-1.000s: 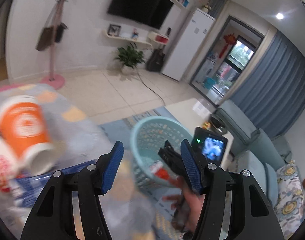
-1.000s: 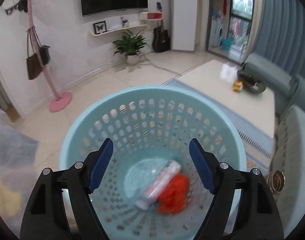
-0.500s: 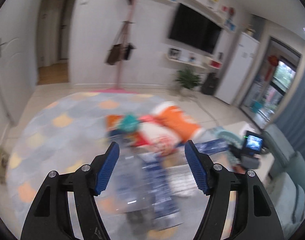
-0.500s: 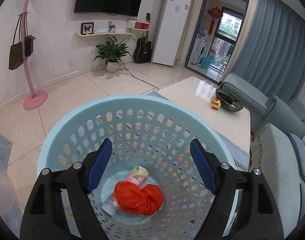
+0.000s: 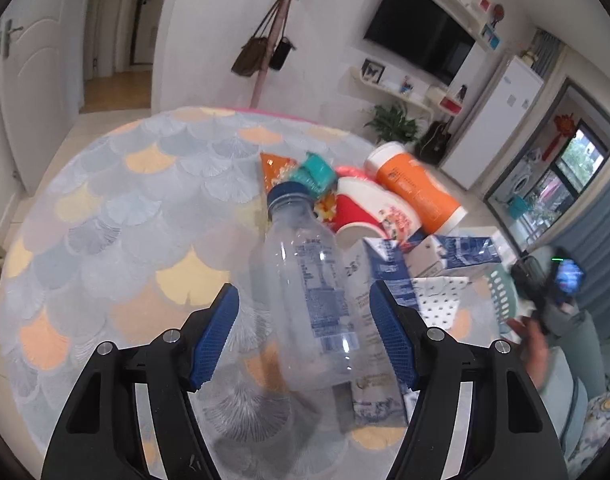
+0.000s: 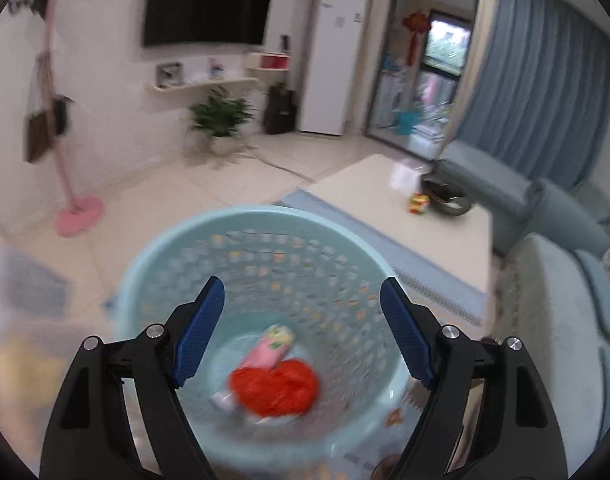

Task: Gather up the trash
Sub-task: 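Grasp the clear plastic bottle with the left tool while the right tool grasps the blue milk carton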

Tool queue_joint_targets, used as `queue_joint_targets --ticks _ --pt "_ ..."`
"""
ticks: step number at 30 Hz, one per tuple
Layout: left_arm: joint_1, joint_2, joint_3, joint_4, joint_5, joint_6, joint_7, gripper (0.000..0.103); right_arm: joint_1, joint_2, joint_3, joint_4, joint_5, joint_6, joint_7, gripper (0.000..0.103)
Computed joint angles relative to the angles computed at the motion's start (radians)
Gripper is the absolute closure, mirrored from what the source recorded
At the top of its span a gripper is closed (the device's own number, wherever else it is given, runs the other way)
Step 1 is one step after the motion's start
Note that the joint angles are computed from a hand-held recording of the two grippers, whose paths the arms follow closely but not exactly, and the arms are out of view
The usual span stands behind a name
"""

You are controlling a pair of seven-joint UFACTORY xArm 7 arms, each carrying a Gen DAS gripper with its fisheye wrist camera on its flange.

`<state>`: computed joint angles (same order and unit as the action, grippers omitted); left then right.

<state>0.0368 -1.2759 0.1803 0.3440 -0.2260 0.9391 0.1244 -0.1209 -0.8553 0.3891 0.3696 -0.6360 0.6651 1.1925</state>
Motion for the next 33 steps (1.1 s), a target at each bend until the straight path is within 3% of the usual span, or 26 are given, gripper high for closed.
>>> queue_joint_targets --ticks 4,8,11,16,19,25,33 --pt "-0.02 0.049 -0.002 0.003 -0.01 -0.008 0.005 0.038 0.237 -0.146 -0.083 -0.005 0.197 0.082 -0.147 0.027" --pt "-0.027 0.07 -0.012 -0.001 -0.009 -0.011 0.014 0.039 0.382 -0.198 -0.051 0.037 0.331 0.105 -0.241 0.027" --pt "-0.039 0.087 -0.002 -0.002 -0.018 -0.012 0.031 0.039 0.47 -0.165 -0.019 0.084 0.405 0.06 -0.301 0.027" --pt "-0.048 0.138 0.001 0.013 -0.033 -0.024 0.05 0.039 0.556 -0.064 0.015 0.154 0.491 -0.015 -0.367 0.031" --pt "-0.061 0.173 0.011 0.029 -0.049 -0.023 0.064 0.045 0.598 -0.018 0.021 0.173 0.536 -0.056 -0.386 0.035" --pt "-0.058 0.186 0.021 0.035 -0.068 -0.018 0.099 0.045 0.65 -0.008 0.018 0.167 0.596 -0.072 -0.392 0.037" --pt "0.053 0.049 0.051 -0.01 -0.039 0.052 0.084 0.046 0.686 0.079 0.017 0.197 0.638 -0.104 -0.404 0.037"
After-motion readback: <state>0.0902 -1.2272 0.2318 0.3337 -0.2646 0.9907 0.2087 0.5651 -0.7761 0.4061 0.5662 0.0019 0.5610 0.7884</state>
